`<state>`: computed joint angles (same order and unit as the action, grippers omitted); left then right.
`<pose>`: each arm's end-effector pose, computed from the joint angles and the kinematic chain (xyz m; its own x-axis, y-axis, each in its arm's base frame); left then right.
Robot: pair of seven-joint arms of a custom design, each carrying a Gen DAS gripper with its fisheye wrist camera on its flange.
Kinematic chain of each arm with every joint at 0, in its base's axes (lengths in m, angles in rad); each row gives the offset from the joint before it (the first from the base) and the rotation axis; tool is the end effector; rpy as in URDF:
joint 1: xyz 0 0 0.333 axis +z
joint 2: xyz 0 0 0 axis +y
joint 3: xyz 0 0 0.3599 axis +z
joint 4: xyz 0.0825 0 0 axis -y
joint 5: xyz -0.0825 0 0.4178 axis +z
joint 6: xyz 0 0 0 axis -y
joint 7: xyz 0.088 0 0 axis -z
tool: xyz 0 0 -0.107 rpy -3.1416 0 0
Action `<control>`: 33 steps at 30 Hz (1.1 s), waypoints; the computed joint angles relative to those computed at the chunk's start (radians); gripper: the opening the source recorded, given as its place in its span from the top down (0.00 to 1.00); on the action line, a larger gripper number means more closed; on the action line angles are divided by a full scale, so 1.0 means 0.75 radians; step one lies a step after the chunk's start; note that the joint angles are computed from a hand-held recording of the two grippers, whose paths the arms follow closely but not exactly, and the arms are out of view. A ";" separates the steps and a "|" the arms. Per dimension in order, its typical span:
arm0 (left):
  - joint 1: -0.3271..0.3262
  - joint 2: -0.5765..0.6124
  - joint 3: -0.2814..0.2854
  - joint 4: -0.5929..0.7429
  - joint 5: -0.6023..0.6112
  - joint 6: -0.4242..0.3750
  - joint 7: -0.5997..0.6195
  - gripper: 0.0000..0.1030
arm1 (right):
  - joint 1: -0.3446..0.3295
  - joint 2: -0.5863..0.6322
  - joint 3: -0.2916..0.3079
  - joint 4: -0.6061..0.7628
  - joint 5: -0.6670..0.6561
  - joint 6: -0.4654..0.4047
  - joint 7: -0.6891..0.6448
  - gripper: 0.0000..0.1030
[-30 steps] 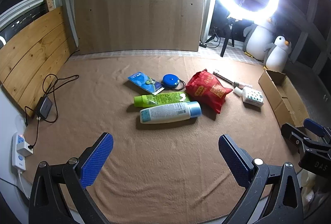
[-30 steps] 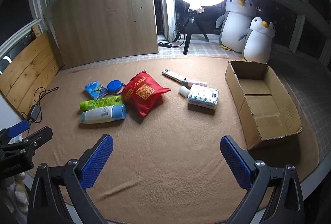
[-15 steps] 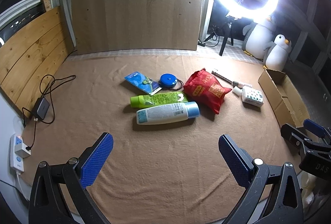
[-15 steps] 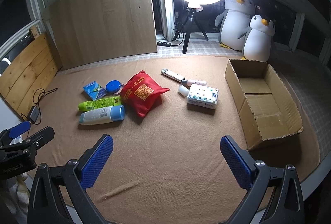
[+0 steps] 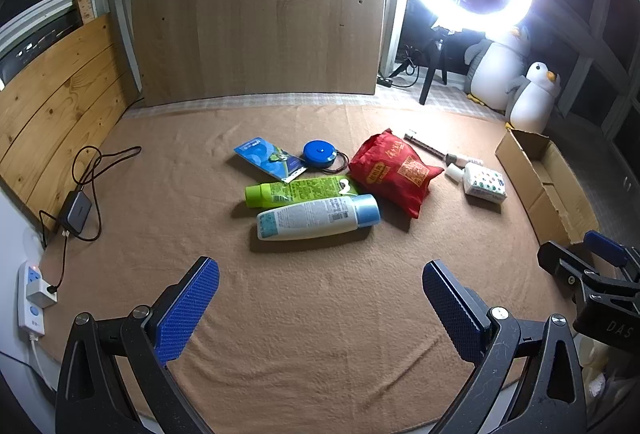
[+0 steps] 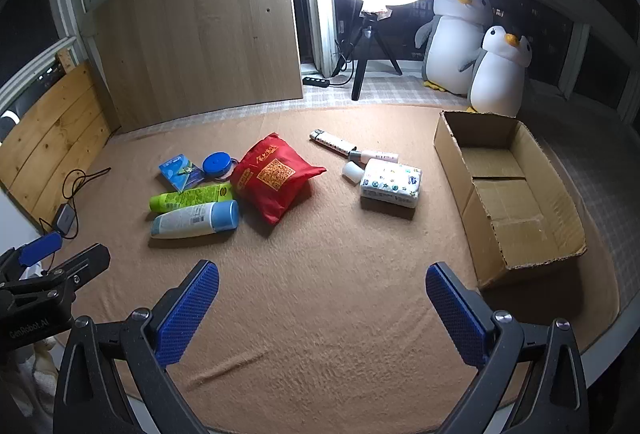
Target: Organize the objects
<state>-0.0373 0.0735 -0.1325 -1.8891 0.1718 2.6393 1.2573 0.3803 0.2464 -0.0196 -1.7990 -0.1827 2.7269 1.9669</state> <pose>0.6518 -0.1136 0.5744 0.0085 -0.9988 0.0488 -0.7741 -0.0374 -0.6320 0.6639 0.2591 0.5161 0.1374 -0.9869 -0.0841 -0.7730 -0.0537 -0.6321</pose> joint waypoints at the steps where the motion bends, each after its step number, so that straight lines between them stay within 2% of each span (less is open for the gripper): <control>1: 0.000 -0.001 0.000 -0.002 -0.001 0.002 0.001 0.00 | -0.001 0.000 0.001 -0.002 0.003 0.000 -0.002 0.01; 33: -0.005 0.000 -0.004 0.001 -0.010 0.000 0.016 0.00 | -0.005 0.001 0.008 -0.002 0.026 -0.015 -0.024 0.01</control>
